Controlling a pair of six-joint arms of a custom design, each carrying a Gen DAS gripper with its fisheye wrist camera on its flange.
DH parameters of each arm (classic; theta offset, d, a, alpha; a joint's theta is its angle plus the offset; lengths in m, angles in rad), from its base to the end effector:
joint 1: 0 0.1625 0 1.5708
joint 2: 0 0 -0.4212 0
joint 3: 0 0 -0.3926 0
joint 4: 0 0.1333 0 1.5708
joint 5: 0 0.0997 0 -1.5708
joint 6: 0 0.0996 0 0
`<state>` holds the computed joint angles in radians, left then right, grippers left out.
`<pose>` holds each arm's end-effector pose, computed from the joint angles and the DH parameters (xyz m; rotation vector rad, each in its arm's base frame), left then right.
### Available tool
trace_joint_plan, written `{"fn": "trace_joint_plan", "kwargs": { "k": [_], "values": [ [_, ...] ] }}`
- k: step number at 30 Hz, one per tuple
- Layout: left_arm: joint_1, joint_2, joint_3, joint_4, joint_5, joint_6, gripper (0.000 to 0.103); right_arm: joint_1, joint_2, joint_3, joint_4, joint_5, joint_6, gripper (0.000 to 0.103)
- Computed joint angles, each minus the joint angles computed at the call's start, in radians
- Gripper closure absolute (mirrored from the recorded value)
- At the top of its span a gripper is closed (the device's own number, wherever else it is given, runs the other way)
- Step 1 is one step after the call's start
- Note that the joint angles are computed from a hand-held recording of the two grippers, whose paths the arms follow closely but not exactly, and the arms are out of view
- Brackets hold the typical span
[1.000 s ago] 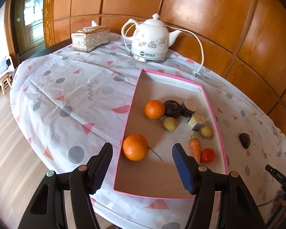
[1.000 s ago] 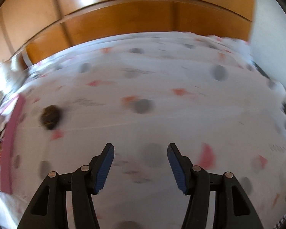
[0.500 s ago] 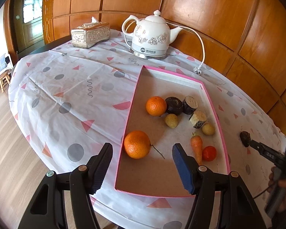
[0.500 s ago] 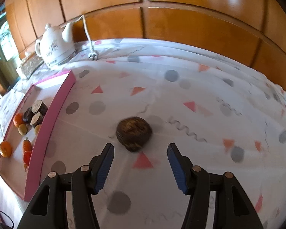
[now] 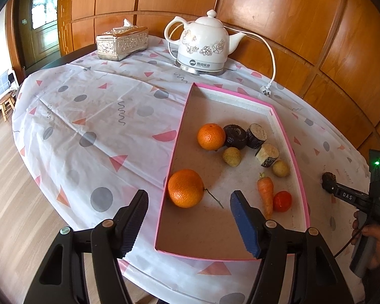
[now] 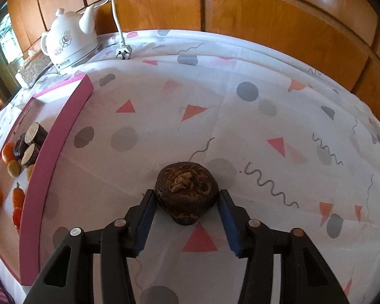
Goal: Organize fruits
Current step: 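Close the right tool's fingers on the dark round item, then carry the dark item with the right tool into the tray and release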
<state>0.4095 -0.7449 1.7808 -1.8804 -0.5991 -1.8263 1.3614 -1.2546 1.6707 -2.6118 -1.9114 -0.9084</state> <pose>-0.4160 -0.4155 0.0021 -0.2932 2.1675 -1.0664 -0.0323 -0.6330 0.3863 0.7235 -2.3894 0.4554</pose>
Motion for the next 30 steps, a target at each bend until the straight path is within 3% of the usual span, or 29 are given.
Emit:
{"fn": "trace_joint_plan", "kwargs": {
  "k": [15, 23, 30],
  "values": [
    [-0.012, -0.009, 0.012, 0.004, 0.007, -0.022, 0.033, 0.008, -0.113, 0.074, 0.112, 0.131, 0.023, 0.053],
    [-0.023, -0.026, 0.026, 0.035, 0.016, -0.075, 0.032, 0.073, -0.175, 0.142, 0.208, 0.210, -0.037, 0.053],
    [-0.033, -0.063, 0.044, 0.137, 0.025, -0.189, 0.032, 0.131, -0.183, 0.188, 0.259, 0.223, -0.076, 0.053]
  ]
}}
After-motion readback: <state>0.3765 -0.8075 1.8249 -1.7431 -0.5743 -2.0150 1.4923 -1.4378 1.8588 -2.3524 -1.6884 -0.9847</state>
